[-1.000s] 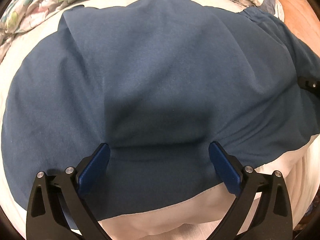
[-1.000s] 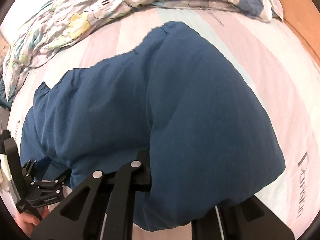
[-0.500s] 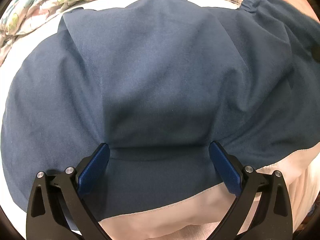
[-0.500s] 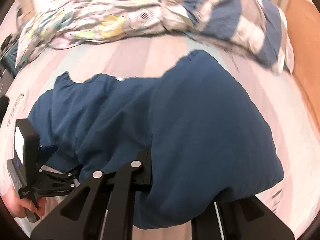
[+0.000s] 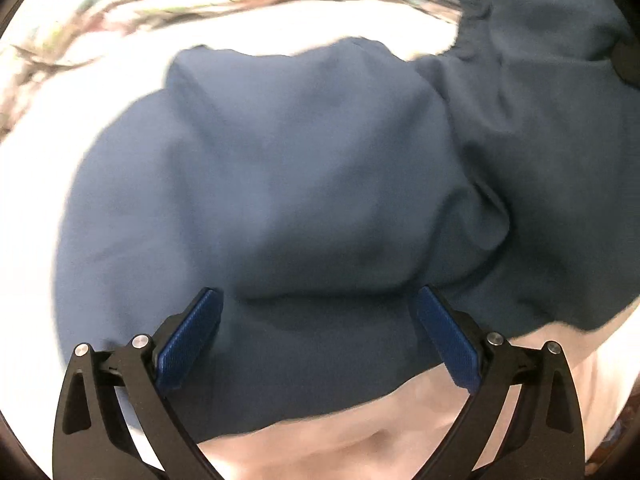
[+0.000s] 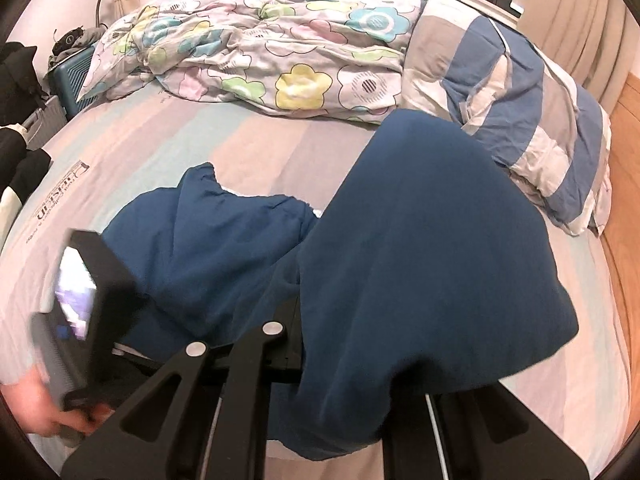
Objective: Fold large clothes
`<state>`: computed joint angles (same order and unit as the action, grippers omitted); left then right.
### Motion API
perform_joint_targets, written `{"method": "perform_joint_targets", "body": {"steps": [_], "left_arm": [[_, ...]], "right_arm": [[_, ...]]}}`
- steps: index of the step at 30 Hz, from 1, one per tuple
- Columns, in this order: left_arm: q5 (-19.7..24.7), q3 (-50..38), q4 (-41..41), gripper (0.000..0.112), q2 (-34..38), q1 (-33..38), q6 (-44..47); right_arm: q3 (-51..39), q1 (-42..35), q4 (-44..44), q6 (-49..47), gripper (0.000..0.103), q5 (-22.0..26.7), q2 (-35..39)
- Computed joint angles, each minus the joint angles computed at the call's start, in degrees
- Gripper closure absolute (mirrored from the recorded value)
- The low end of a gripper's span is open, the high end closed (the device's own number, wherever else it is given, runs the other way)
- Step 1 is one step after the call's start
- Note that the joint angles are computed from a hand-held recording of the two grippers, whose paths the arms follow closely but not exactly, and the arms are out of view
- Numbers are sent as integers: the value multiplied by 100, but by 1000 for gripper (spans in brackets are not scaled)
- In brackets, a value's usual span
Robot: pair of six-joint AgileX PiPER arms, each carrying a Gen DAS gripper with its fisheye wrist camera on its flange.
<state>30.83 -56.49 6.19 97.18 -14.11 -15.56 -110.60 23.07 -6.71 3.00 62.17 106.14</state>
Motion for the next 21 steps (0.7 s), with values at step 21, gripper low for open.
{"method": "perform_joint_targets", "body": {"steps": [21], "left_arm": [[-528, 777, -1674, 15, 2, 1373, 2398]], "right_arm": [[-1024, 600, -351, -31, 94, 451, 590]]}}
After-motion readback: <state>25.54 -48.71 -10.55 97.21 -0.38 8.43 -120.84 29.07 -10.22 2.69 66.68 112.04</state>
